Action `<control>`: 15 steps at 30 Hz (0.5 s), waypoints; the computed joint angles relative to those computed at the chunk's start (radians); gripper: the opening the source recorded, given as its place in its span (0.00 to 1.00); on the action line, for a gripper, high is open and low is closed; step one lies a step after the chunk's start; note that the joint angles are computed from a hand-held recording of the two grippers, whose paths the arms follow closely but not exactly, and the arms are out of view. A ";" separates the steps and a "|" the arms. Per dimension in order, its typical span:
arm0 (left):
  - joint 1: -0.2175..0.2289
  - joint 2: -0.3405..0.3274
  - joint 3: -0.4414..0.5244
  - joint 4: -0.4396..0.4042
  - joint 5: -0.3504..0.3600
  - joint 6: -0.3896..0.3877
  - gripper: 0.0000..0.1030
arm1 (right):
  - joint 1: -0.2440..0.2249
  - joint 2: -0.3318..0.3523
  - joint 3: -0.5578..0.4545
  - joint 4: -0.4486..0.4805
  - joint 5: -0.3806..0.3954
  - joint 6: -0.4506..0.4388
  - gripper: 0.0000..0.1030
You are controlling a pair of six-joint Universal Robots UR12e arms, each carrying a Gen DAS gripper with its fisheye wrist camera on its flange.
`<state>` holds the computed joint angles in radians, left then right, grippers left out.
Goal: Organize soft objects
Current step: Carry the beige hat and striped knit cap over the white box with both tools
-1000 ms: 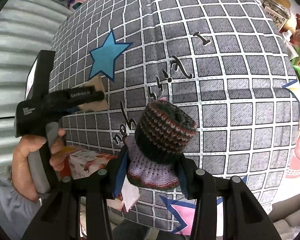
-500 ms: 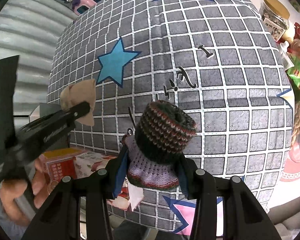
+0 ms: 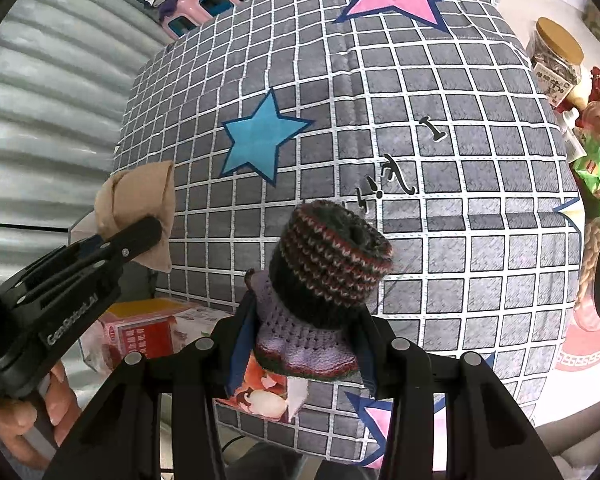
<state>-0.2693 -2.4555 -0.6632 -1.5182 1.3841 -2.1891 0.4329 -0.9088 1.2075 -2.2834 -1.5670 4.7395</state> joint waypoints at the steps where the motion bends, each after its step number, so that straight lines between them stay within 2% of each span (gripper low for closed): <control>1: 0.003 0.003 -0.001 -0.002 -0.005 0.007 0.25 | 0.002 0.004 -0.009 0.006 -0.003 0.000 0.45; 8: 0.027 0.009 0.012 -0.025 -0.045 0.037 0.25 | 0.014 0.033 -0.082 0.054 -0.026 0.002 0.45; 15: 0.054 -0.019 0.091 -0.058 -0.094 0.028 0.25 | 0.019 0.073 -0.190 0.124 -0.066 -0.034 0.45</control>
<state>-0.2157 -2.4741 -0.5719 -1.5766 1.2903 -2.1613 0.4515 -0.8355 1.0174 -2.1590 -1.6329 4.7050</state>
